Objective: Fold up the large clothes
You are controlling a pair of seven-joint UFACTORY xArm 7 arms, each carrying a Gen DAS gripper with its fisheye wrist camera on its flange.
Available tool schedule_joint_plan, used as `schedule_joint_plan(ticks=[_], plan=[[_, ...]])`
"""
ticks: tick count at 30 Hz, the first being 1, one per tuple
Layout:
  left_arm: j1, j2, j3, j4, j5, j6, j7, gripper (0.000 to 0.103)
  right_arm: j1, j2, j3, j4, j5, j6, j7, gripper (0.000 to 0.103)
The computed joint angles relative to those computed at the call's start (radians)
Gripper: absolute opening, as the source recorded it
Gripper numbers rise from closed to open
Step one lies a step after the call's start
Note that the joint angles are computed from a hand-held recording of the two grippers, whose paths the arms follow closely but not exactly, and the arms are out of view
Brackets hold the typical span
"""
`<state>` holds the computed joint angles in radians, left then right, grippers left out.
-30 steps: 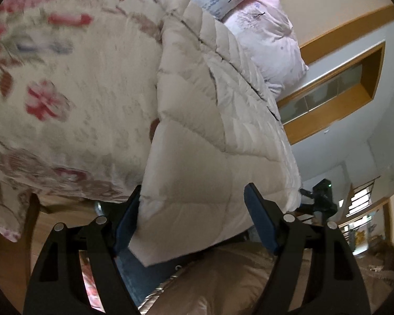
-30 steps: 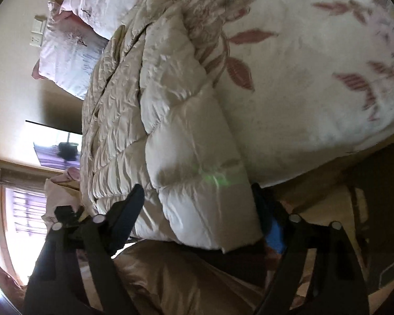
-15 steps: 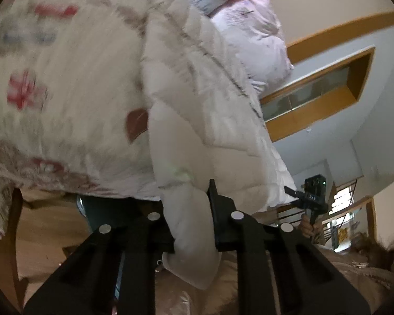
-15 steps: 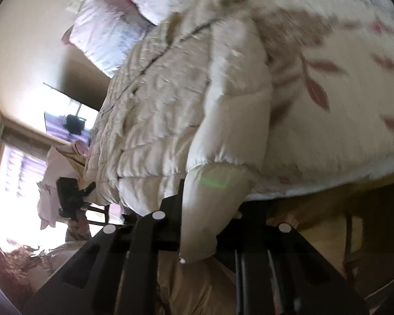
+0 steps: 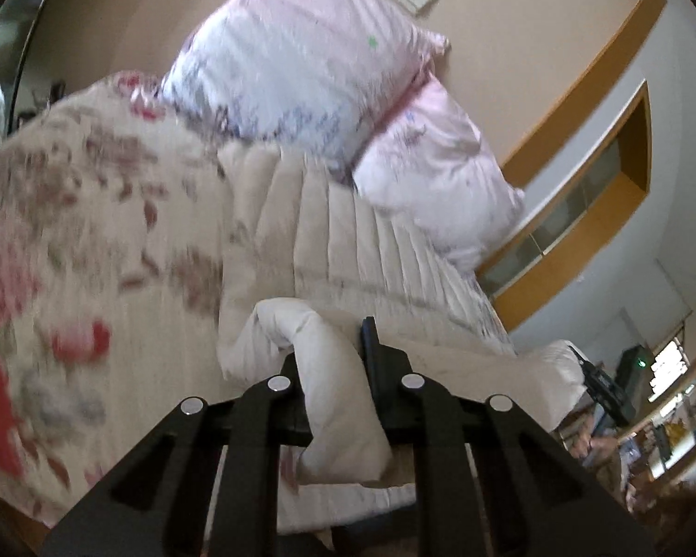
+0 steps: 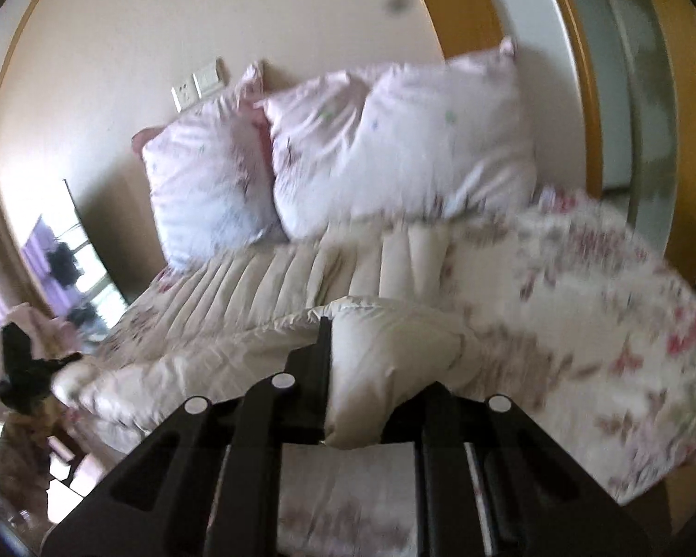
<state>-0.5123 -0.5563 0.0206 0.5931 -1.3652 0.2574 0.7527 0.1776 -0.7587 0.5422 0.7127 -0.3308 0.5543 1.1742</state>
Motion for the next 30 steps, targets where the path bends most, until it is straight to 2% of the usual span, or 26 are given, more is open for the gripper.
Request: schedule_joint_plan(ticks=[5,11,16,20,24,27,30], plan=[[0.013,0.129,-0.006,0.135,0.035,-0.051,-0.008,0.013,-0.155,0.077,0.079,0.094,-0.124,0.002,0.043,0.014],[0.041,0.263,-0.008,0.289,0.076,-0.059,-0.014,0.013,-0.254,0.151,0.115,0.16,-0.24,-0.027,0.117,0.014],[0.087,0.434,-0.03,0.48,0.038,-0.056,0.041,0.013,-0.347,0.281,0.146,0.254,-0.374,-0.037,0.204,0.014],[0.148,0.578,-0.059,0.616,0.023,-0.024,0.013,0.013,-0.382,0.424,0.145,0.317,-0.47,-0.047,0.274,0.014],[0.207,0.712,-0.094,0.732,0.027,0.005,-0.044,0.013,-0.382,0.583,0.126,0.385,-0.541,-0.048,0.311,0.014],[0.248,0.798,-0.12,0.801,0.045,0.026,-0.102,0.013,-0.363,0.694,0.092,0.437,-0.562,-0.061,0.331,0.014],[0.287,0.868,-0.149,0.855,0.056,0.048,-0.156,0.013,-0.338,0.79,0.046,0.484,-0.539,-0.08,0.331,0.017]])
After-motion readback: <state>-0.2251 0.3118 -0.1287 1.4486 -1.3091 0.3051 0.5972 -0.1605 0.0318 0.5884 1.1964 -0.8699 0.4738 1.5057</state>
